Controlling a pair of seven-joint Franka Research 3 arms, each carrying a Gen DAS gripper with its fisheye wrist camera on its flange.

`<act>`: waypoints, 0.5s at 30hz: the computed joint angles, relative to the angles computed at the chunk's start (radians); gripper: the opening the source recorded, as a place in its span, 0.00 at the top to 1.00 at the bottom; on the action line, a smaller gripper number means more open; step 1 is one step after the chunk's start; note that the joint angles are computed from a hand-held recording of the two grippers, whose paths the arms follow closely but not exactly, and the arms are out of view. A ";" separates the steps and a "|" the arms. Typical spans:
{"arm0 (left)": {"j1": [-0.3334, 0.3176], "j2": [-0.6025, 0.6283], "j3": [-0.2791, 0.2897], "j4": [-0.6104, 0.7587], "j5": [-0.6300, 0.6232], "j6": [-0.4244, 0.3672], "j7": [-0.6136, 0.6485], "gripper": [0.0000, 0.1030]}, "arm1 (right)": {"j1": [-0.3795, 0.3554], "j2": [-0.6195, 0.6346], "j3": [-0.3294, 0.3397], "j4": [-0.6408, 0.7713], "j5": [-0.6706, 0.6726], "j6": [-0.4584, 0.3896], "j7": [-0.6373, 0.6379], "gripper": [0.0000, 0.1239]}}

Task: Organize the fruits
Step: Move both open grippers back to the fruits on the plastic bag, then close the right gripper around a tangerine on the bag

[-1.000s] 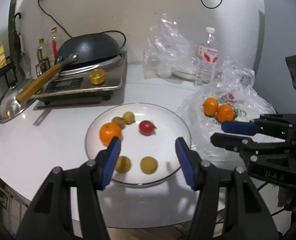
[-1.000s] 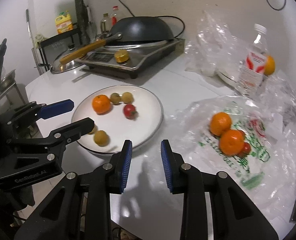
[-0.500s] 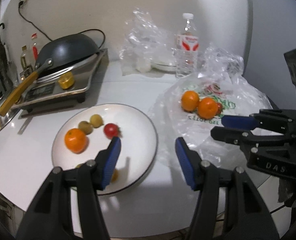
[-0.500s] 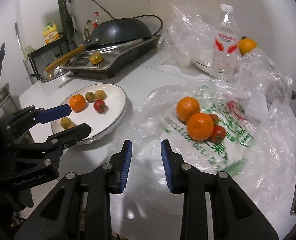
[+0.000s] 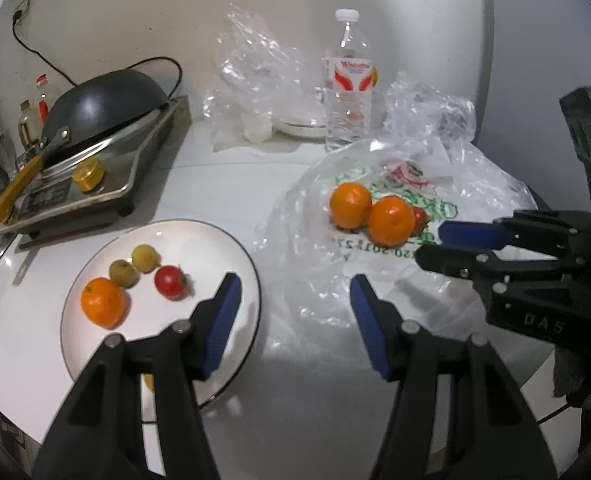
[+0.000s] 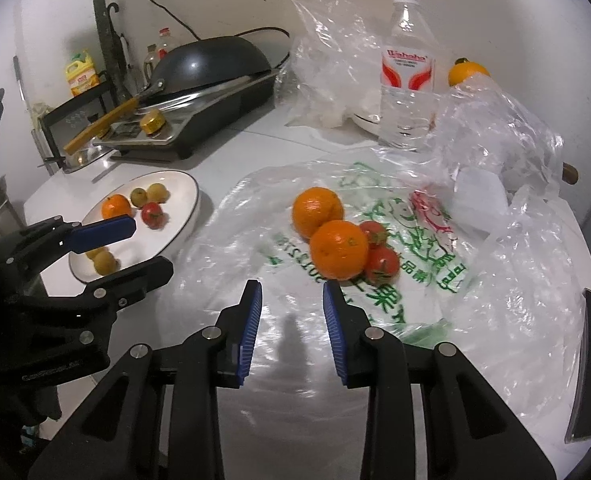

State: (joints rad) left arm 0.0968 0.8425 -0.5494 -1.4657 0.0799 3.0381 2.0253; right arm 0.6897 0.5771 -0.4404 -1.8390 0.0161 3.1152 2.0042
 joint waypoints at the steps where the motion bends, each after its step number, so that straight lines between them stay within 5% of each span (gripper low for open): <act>1: -0.009 0.007 0.006 0.015 0.001 -0.010 -0.003 0.44 | -0.008 0.001 0.006 0.004 0.001 -0.002 -0.004 0.68; 15: -0.085 0.085 0.040 0.171 -0.043 -0.096 0.027 0.44 | -0.105 0.064 0.054 0.121 -0.027 -0.080 -0.021 0.66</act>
State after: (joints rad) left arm 0.0120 0.9279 -0.5089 -1.2951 0.0367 2.9422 2.0526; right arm 0.5845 0.6409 -0.3862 -1.7185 -0.0108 3.0352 1.9831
